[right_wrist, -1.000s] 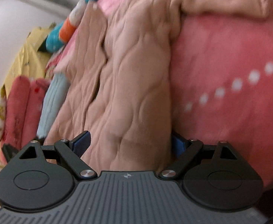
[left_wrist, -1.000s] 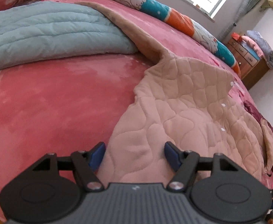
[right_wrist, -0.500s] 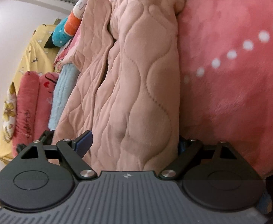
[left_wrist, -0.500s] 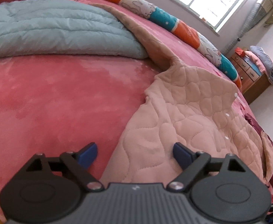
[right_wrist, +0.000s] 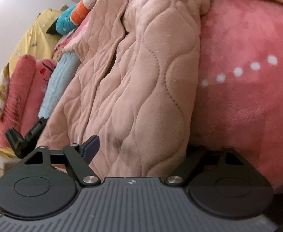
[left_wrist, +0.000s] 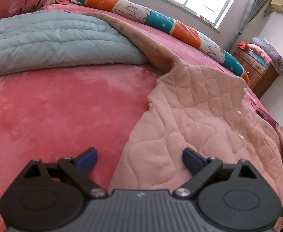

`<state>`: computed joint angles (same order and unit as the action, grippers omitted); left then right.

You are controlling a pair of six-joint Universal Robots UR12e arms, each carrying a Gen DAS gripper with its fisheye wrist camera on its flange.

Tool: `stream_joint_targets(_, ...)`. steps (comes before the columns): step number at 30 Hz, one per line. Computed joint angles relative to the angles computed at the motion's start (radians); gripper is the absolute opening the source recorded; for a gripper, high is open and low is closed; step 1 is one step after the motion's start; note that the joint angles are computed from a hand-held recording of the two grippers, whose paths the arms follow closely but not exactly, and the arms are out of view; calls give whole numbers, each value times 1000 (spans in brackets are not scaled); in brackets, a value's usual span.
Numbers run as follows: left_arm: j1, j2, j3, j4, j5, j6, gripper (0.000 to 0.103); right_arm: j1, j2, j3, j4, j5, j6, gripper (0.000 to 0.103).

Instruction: Fold large clothes

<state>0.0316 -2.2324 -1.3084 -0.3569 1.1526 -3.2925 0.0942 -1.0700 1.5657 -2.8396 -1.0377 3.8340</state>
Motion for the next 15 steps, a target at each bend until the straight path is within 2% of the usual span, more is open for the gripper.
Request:
stream_joint_targets(2, 1, 2, -1, -9, -15, 13, 84, 1, -5, 3, 8, -12, -10, 82)
stream_joint_targets(3, 3, 4, -4, -8, -27, 19, 79, 2, -8, 2, 15, -24, -12, 70)
stream_joint_targets(4, 5, 5, -6, -9, -42, 21, 68, 3, -10, 2, 20, -35, -12, 54)
stream_joint_targets(5, 8, 7, -8, -11, -62, 24, 57, 3, -11, 5, 14, -38, -11, 47)
stream_joint_targets(6, 8, 10, -12, -13, -69, 31, 53, 3, -12, 7, 4, -39, -10, 43)
stream_joint_targets(8, 5, 17, -20, -8, -68, 51, 43, 9, -15, 6, -7, -52, -24, 42)
stream_joint_targets(10, 3, 21, -28, -2, -71, 57, 39, 7, -10, 3, -5, -41, -21, 43)
stream_joint_targets(13, -2, 27, -36, 9, -57, 69, 30, -3, 12, -3, -25, 2, 64, 45)
stream_joint_targets(15, -6, 33, -42, 12, -50, 79, 22, -4, 17, -8, -24, 2, 79, 45)
